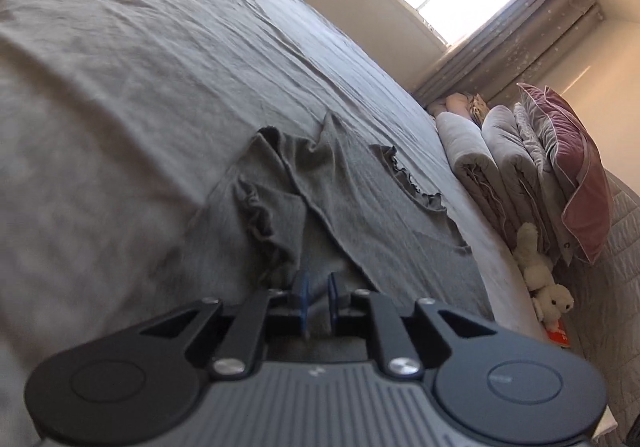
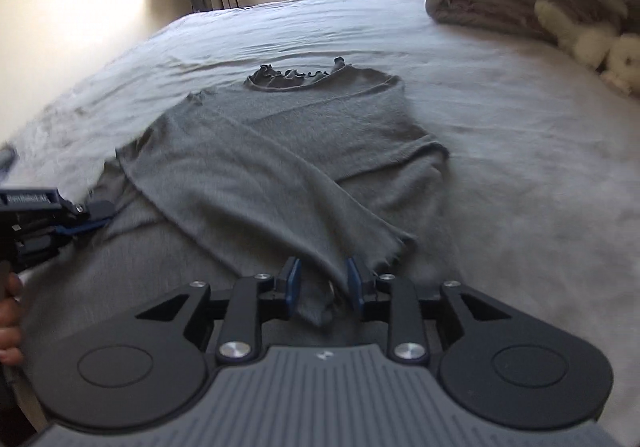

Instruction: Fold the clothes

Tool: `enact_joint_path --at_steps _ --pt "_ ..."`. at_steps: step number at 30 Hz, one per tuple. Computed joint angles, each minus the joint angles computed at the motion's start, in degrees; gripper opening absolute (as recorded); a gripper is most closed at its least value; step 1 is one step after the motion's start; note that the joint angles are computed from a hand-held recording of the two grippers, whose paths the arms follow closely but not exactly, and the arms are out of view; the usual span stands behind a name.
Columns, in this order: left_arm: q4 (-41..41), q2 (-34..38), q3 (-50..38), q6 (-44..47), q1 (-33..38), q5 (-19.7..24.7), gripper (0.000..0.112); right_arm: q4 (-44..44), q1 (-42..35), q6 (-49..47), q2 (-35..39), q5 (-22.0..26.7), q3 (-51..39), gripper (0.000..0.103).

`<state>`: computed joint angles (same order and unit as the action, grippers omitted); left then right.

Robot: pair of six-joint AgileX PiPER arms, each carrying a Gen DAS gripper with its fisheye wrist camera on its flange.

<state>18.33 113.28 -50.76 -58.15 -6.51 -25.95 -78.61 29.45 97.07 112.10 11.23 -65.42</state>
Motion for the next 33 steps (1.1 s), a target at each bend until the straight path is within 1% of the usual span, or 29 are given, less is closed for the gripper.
enact_joint_path --at_steps 2,3,4,5,7,11,12,14,15,18,22,23,25,27,31,33 --pt "-3.5 -1.7 2.3 3.9 -1.6 0.0 0.015 -1.5 2.1 0.8 -1.6 3.2 2.6 0.044" --pt "-5.4 -2.6 3.5 6.6 -2.4 0.0 0.018 -3.5 3.0 2.9 -2.2 4.4 4.0 0.044" --pt "-6.2 -3.4 4.3 8.8 -3.1 0.4 0.023 -7.4 4.0 7.2 -3.1 5.5 5.9 0.044" --pt "-7.4 -4.2 5.2 11.6 -3.8 0.8 0.026 -10.4 4.8 10.9 -3.8 6.3 7.5 0.044" --pt "-10.5 -6.0 6.7 18.0 -5.3 1.8 0.032 -14.0 6.0 16.8 -5.2 7.6 10.2 0.045" --pt "-14.3 -9.0 9.4 26.1 -7.3 3.4 0.038 -13.6 8.5 21.6 -7.0 10.5 13.2 0.047" --pt "-15.9 -9.6 10.1 28.0 -8.0 3.7 0.039 -12.7 9.3 21.9 -7.6 11.3 13.8 0.048" --pt "-17.6 -11.0 11.8 30.4 -8.8 4.0 0.041 -8.2 10.6 19.4 -8.3 12.5 14.2 0.051" --pt "-15.9 -11.9 12.5 29.1 -8.6 4.4 0.043 -5.7 11.2 18.0 -8.7 13.1 14.2 0.053" --pt "-4.5 -14.5 14.5 18.6 -6.8 5.6 0.052 0.1 12.4 14.5 -9.8 14.2 14.7 0.059" --pt "12.4 -18.7 16.7 2.2 -3.8 7.5 0.054 6.6 12.9 9.7 -11.6 14.3 15.3 0.066" --pt "16.8 -19.5 16.9 -2.2 -3.0 7.9 0.054 7.5 12.8 9.2 -12.2 14.1 15.7 0.067" --pt "25.4 -21.1 17.1 -10.8 -1.3 8.6 0.063 8.6 12.8 9.0 -13.2 13.8 16.5 0.069" --pt "32.6 -22.6 17.2 -17.6 0.2 9.3 0.066 9.7 12.8 8.5 -14.3 13.4 17.3 0.072" --pt "41.7 -25.3 17.7 -25.6 2.4 11.6 0.068 14.5 12.4 3.7 -16.5 13.4 18.3 0.073" --pt "46.6 -26.0 17.8 -29.9 4.1 11.2 0.068 16.3 12.1 2.4 -17.7 13.4 18.9 0.073"
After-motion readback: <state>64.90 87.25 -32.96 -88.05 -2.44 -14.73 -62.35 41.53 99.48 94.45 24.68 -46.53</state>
